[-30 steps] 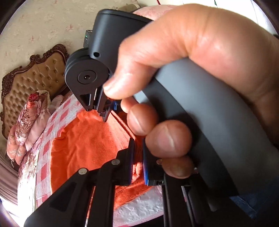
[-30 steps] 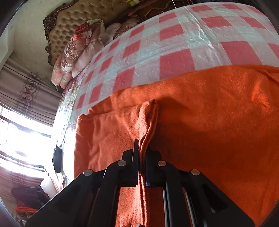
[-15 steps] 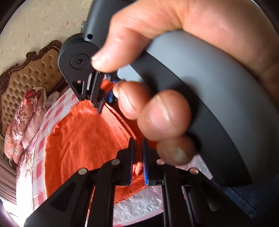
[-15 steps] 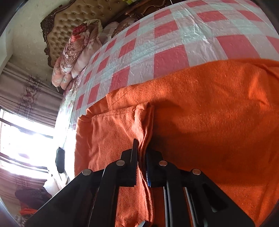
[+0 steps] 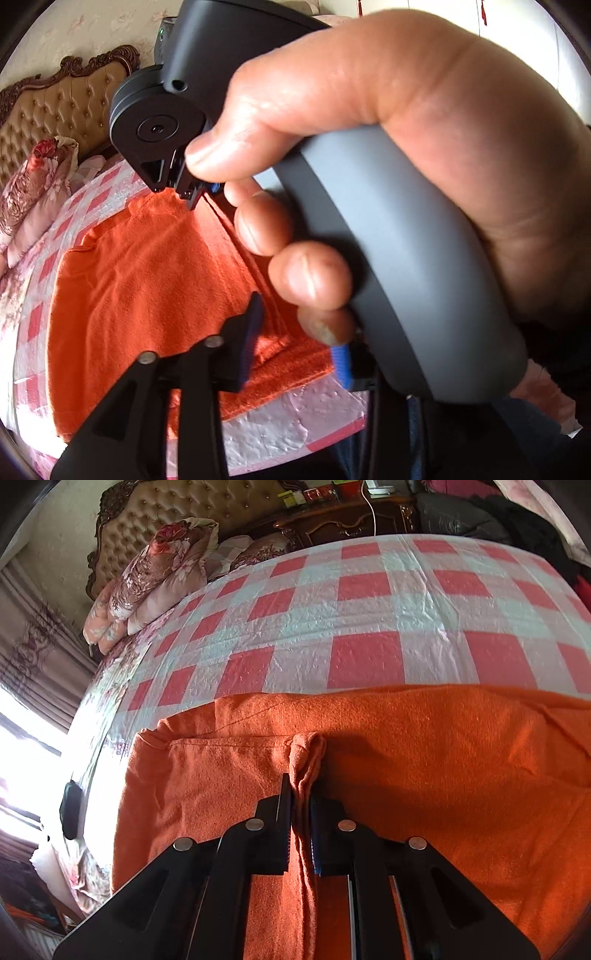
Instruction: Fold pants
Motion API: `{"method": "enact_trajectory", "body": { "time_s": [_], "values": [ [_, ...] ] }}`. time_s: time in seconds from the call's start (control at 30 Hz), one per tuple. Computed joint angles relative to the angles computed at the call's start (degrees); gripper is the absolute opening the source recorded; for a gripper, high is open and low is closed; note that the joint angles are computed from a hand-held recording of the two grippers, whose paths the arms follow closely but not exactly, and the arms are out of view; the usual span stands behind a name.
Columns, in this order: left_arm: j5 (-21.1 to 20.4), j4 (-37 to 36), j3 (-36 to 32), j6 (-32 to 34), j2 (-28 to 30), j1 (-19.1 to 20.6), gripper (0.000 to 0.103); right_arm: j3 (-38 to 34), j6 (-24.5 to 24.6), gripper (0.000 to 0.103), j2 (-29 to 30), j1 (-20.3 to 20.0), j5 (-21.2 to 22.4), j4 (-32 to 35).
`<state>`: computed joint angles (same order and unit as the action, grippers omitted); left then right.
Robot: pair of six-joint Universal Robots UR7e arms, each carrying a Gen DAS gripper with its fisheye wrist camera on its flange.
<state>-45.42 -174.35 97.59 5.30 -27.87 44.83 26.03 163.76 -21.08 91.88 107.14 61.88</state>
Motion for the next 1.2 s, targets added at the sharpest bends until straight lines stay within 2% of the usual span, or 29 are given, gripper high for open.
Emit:
{"method": "enact_trajectory", "body": {
  "time_s": [0.07, 0.1, 0.13, 0.17, 0.2, 0.23, 0.27, 0.3, 0.37, 0.43, 0.5, 0.57, 0.67, 0.7, 0.77, 0.83, 0.9, 0.97, 1.03, 1.1, 1.2],
  "values": [
    [-2.36, -0.04, 0.63, -0.96, -0.96, 0.54, 0.057, 0.95, -0.77, 0.012, -0.61, -0.08, -0.27, -0.93],
    [-3.05, -0.8, 1.39, -1.3, -1.57, 0.58, 0.057, 2.03, -1.09, 0.013, -1.27, -0.02, 0.05, -1.94],
    [-3.43, -2.43, 2.43, -1.34, -2.1, 0.52, 0.06, 3.31, -1.4, 0.019, -2.15, 0.07, 0.69, -3.23],
    [-3.81, -4.26, 3.55, -1.18, -2.6, 0.45, 0.065, 5.28, -1.8, 0.031, -3.36, 0.33, 1.67, -5.49],
    [-4.2, -7.35, 5.16, -0.56, -3.17, 0.3, 0.068, 8.04, -2.61, 0.036, -5.15, 0.72, 3.51, -9.0],
    [-4.08, -10.41, 6.55, 0.31, -3.5, 0.06, 0.073, 12.15, -4.05, 0.055, -7.72, 1.26, 5.99, -14.28],
    [-3.7, -12.66, 7.55, 1.08, -3.69, -0.22, 0.075, 14.69, -5.04, 0.083, -9.44, 1.5, 7.09, -17.58],
    [-3.1, -15.16, 8.81, 1.75, -4.08, -0.54, 0.076, 19.09, -6.23, 0.091, -12.35, 1.9, 8.56, -23.09],
    [-0.85, -18.22, 10.68, 1.49, -5.05, -0.91, 0.088, 26.52, -9.19, 0.092, -17.14, 2.67, 11.1, -32.86],
    [3.02, -19.02, 11.8, -0.83, -6.71, -0.55, 0.094, 31.77, -14.04, 0.095, -20.21, 4.05, 14.4, -39.59],
    [8.35, -12.91, 12.0, -6.78, -9.22, 0.0, 0.097, 35.69, -17.17, 0.098, -22.12, 4.91, 16.2, -43.49],
    [12.44, -11.45, 12.15, -9.74, -10.26, 0.4, 0.099, 37.91, -16.24, 0.098, -22.71, 5.35, 16.72, -42.71],
    [16.54, -7.74, 10.09, -11.66, -10.98, 2.13, 0.101, 39.05, -14.67, 0.098, -21.01, 6.18, 21.35, -41.35],
    [17.69, -4.95, 9.16, -12.36, -11.08, 2.57, 0.101, 39.29, -15.02, 0.098, -20.43, 6.43, 22.5, -41.4],
    [17.13, 2.88, 7.77, -15.32, -12.15, 3.47, 0.101, 38.89, -16.78, 0.098, -18.5, 6.87, 25.43, -40.45],
    [20.71, 9.31, 5.62, -19.11, -11.55, 4.15, 0.101, 38.39, -17.78, 0.098, -16.94, 7.39, 28.76, -40.76],
    [22.5, 15.64, 4.39, -21.11, -11.26, 4.62, 0.101, 37.91, -17.85, 0.098, -15.99, 7.39, 29.52, -40.33],
    [24.94, 18.42, 4.16, -20.39, -10.39, 4.61, 0.101, 35.83, -15.14, 0.098, -14.42, 6.94, 29.38, -36.47],
    [23.71, 16.07, 4.89, -18.18, -10.09, 4.82, 0.101, 34.09, -13.76, 0.098, -13.05, 6.52, 29.83, -34.04],
    [23.32, 10.8, 6.01, -15.52, -9.81, 5.0, 0.101, 34.65, -12.91, 0.098, -13.67, 6.08, 28.17, -33.37],
    [19.96, 5.5, 7.1, -12.68, -10.35, 6.01, 0.101, 32.78, -8.03, 0.098, -13.35, 4.78, 24.52, -28.02]
  ]
}}
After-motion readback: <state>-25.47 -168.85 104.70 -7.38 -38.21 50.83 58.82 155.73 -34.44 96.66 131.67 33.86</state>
